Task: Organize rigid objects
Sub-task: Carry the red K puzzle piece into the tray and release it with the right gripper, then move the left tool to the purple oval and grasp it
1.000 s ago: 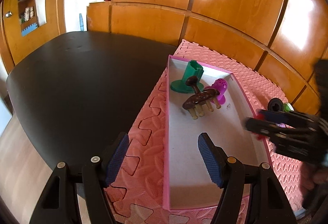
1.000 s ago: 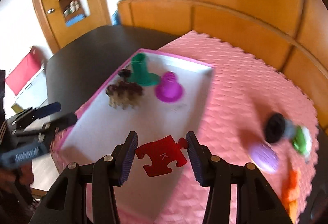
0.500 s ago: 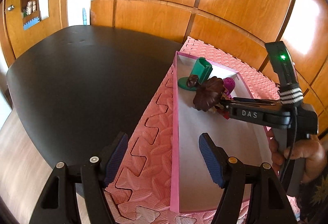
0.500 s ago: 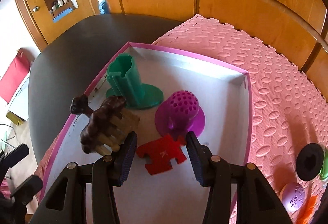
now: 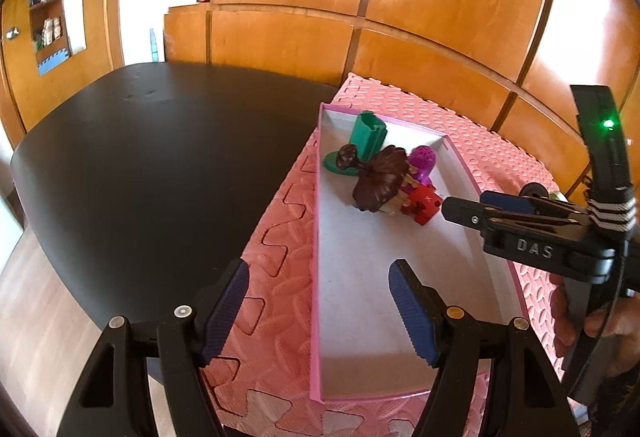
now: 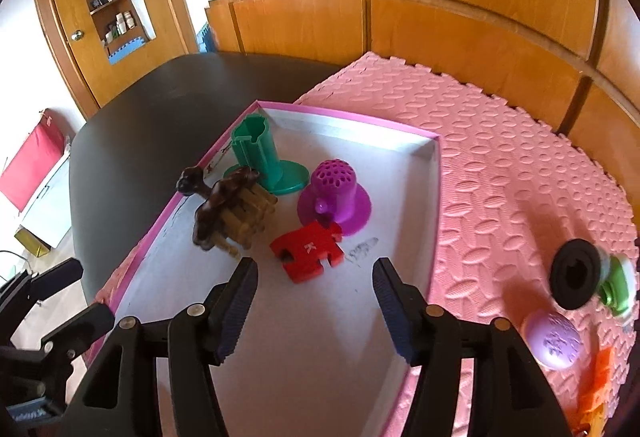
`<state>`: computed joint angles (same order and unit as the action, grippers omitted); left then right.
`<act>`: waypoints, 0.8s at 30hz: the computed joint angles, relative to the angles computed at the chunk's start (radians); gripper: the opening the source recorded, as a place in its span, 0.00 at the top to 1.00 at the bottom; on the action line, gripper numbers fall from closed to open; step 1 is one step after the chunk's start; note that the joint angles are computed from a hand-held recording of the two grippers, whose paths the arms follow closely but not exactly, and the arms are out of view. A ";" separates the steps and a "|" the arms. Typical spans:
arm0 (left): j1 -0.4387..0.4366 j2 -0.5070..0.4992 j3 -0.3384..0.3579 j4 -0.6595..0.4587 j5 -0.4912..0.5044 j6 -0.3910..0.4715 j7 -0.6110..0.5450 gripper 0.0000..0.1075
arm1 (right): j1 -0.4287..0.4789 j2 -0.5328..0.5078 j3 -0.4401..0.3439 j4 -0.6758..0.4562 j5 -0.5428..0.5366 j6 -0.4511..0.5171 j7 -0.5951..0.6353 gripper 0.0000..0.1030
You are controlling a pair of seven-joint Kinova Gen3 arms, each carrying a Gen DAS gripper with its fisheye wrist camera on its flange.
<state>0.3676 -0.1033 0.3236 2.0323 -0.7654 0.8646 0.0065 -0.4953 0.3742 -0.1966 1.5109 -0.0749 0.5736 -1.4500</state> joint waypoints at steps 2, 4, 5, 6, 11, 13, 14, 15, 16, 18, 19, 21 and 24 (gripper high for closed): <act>0.005 0.005 0.005 -0.006 -0.001 0.005 -0.006 0.32 | 0.013 -0.025 -0.006 0.030 -0.011 -0.015 0.010 0.41; 0.013 0.011 0.009 -0.013 -0.002 0.010 -0.010 0.31 | 0.027 -0.047 -0.011 0.060 -0.022 -0.034 0.020 0.41; 0.018 0.014 0.011 -0.017 -0.004 0.014 -0.011 0.30 | 0.038 -0.059 -0.016 0.075 -0.033 -0.043 0.030 0.41; 0.024 0.017 0.014 -0.021 -0.008 0.020 -0.010 0.30 | 0.051 -0.070 -0.022 0.090 -0.046 -0.050 0.041 0.41; 0.054 0.037 0.013 -0.042 -0.014 0.035 -0.023 0.29 | 0.102 -0.128 -0.029 0.155 -0.100 -0.085 0.087 0.39; 0.067 0.045 0.011 -0.051 -0.017 0.041 -0.030 0.29 | 0.127 -0.151 -0.031 0.179 -0.127 -0.097 0.112 0.36; 0.074 0.050 0.011 -0.056 -0.018 0.045 -0.034 0.29 | 0.139 -0.162 -0.031 0.190 -0.141 -0.100 0.123 0.36; 0.080 0.054 0.009 -0.061 -0.019 0.047 -0.037 0.29 | 0.150 -0.172 -0.029 0.199 -0.153 -0.104 0.134 0.36; 0.087 0.058 0.007 -0.066 -0.020 0.050 -0.040 0.29 | 0.162 -0.187 -0.024 0.213 -0.163 -0.111 0.144 0.36; 0.100 0.068 0.004 -0.076 -0.023 0.057 -0.048 0.29 | 0.178 -0.204 -0.012 0.227 -0.175 -0.117 0.161 0.35; 0.106 0.072 0.002 -0.081 -0.023 0.060 -0.052 0.27 | 0.187 -0.213 -0.005 0.233 -0.179 -0.121 0.166 0.35; 0.120 0.081 -0.001 -0.090 -0.027 0.065 -0.059 0.26 | 0.205 -0.231 0.012 0.249 -0.183 -0.129 0.172 0.35; 0.139 0.098 -0.007 -0.109 -0.030 0.073 -0.073 0.25 | 0.229 -0.253 0.045 0.268 -0.171 -0.144 0.161 0.35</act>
